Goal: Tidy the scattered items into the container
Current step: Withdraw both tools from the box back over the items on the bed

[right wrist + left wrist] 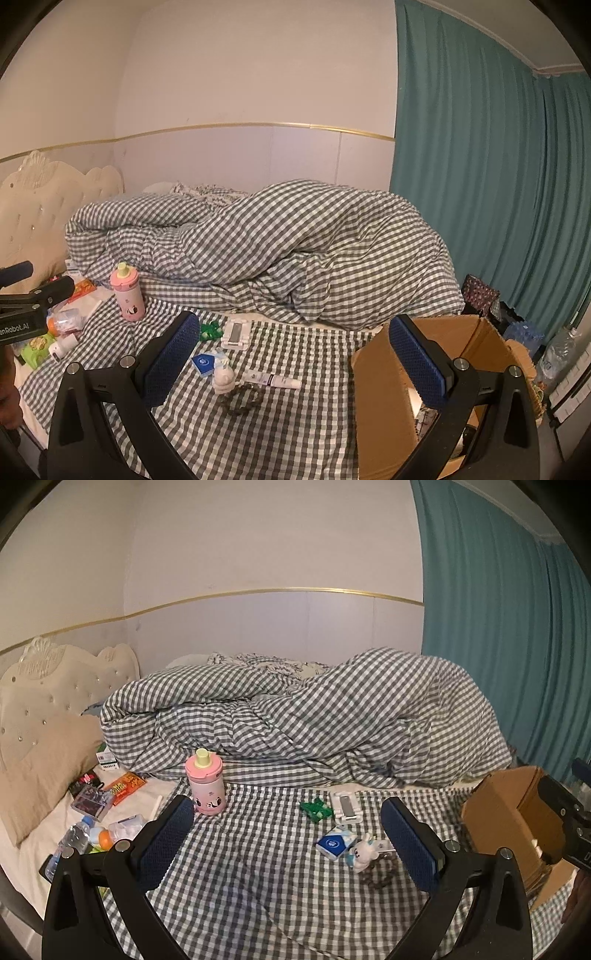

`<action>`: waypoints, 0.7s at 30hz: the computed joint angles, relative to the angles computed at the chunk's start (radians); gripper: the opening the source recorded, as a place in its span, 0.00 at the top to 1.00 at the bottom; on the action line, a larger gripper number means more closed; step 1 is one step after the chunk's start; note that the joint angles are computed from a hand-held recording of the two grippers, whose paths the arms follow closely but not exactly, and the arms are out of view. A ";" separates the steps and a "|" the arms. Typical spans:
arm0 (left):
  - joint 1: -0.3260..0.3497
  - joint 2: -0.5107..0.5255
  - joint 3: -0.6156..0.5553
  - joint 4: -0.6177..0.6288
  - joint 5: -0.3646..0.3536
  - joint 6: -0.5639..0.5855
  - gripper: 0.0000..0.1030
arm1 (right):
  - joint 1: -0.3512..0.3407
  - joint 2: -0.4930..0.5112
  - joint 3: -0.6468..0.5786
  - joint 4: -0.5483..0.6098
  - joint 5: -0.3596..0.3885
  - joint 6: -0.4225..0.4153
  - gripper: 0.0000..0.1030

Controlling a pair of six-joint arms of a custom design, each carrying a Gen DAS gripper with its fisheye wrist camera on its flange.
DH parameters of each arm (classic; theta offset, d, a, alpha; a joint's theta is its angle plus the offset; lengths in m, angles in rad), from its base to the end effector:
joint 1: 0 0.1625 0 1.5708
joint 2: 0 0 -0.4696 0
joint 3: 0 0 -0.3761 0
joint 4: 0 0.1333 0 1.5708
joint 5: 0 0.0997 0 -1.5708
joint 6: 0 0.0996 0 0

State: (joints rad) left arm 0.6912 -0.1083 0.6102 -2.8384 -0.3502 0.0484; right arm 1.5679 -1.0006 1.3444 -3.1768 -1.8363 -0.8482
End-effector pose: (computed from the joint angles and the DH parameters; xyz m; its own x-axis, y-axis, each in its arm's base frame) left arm -0.5428 -0.7435 0.0768 -0.6926 -0.1282 -0.7099 0.5896 0.4663 -0.6595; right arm 0.1051 -0.7297 0.4968 -0.6383 -0.0606 0.7674 -0.7227 0.3905 -0.5703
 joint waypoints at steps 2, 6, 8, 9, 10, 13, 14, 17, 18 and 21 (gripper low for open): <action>0.004 0.005 -0.008 0.012 -0.003 0.003 0.00 | -0.002 0.010 -0.010 0.012 -0.005 0.003 0.00; 0.015 0.022 -0.034 0.039 -0.011 0.009 0.00 | -0.008 0.033 -0.030 0.028 -0.018 0.001 0.00; 0.022 0.026 -0.041 0.062 -0.017 -0.002 0.00 | -0.011 0.044 -0.044 0.044 -0.025 0.004 0.00; 0.027 0.029 -0.047 0.078 -0.021 -0.012 0.00 | -0.014 0.049 -0.050 0.053 -0.028 0.005 0.00; 0.033 0.031 -0.051 0.098 -0.026 -0.026 0.00 | -0.017 0.054 -0.055 0.060 -0.030 0.006 0.00; 0.047 0.041 -0.073 0.143 -0.040 -0.055 0.00 | -0.025 0.075 -0.076 0.088 -0.042 0.008 0.00; 0.051 0.043 -0.077 0.156 -0.043 -0.064 0.00 | -0.027 0.079 -0.082 0.096 -0.044 0.008 0.00; 0.064 0.059 -0.109 0.199 -0.053 -0.082 0.00 | -0.035 0.099 -0.106 0.123 -0.055 0.005 0.00; 0.069 0.068 -0.126 0.213 -0.056 -0.084 0.00 | -0.037 0.105 -0.113 0.132 -0.059 0.003 0.00; 0.082 0.092 -0.172 0.255 -0.066 -0.092 0.00 | -0.044 0.122 -0.137 0.167 -0.066 0.008 0.00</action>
State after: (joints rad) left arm 0.7735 -0.0163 0.4381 -2.5837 -0.4161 -0.0440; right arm 1.5236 -0.8781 1.2075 -3.0096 -1.9019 -0.8405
